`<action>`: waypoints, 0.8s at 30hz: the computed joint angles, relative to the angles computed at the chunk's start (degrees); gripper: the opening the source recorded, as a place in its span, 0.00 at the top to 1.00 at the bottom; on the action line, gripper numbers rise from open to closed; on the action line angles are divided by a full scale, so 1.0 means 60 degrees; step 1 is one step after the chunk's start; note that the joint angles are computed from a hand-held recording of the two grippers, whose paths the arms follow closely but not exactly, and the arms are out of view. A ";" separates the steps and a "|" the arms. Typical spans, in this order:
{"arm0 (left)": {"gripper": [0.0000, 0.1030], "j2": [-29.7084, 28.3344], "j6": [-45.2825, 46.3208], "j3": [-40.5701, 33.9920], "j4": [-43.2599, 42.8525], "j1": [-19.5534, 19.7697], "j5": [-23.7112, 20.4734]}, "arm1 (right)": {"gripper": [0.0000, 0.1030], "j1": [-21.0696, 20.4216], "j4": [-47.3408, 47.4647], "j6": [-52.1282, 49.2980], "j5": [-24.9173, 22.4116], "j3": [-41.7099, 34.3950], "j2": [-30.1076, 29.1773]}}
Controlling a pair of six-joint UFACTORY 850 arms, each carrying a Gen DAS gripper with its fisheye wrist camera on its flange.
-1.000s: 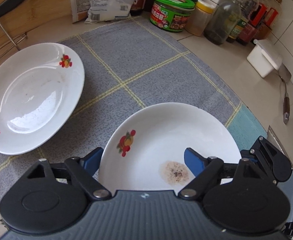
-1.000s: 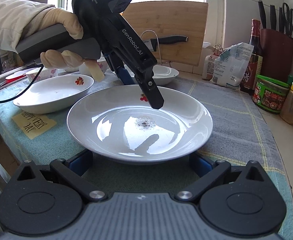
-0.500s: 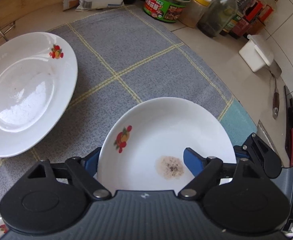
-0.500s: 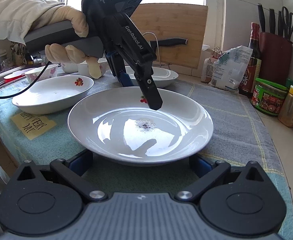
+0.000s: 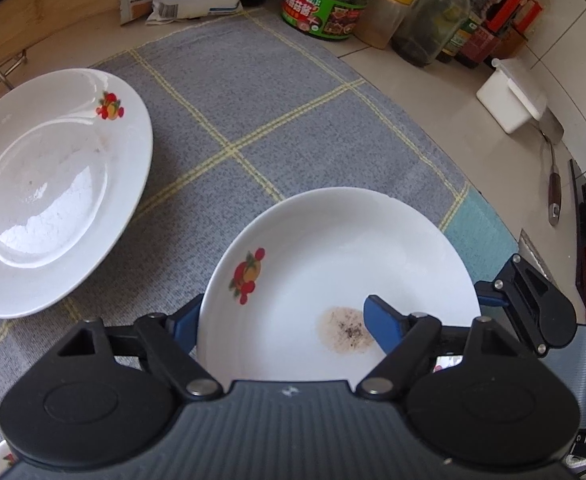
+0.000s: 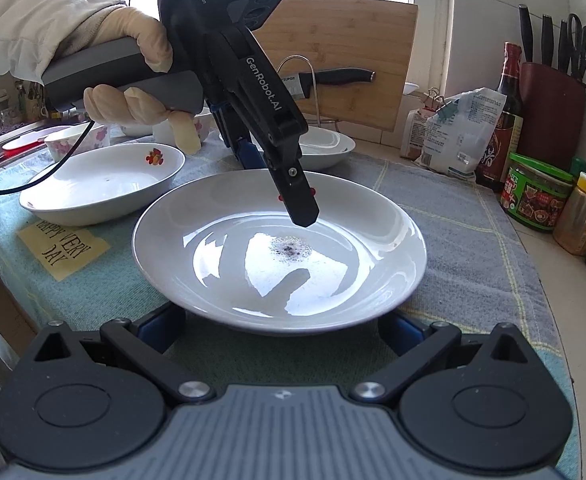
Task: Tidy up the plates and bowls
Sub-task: 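Lift the stained white plate off the mat with the left tool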
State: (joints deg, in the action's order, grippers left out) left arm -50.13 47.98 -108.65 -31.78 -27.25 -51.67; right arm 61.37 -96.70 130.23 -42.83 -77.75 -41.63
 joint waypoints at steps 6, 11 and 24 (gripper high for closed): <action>0.21 0.0147 0.0086 0.0160 -0.0119 0.0005 0.0096 | 0.00 -0.0034 0.0197 -0.0267 0.0131 -0.0044 0.0035; 0.21 0.0258 0.0074 0.0199 -0.0134 -0.0028 0.0197 | 0.00 -0.0088 0.0243 -0.0449 0.0183 -0.0028 0.0095; 0.21 0.0147 0.0001 -0.0188 -0.0179 -0.0192 0.0278 | 0.00 -0.0207 0.0398 -0.0808 0.0170 0.0191 0.0378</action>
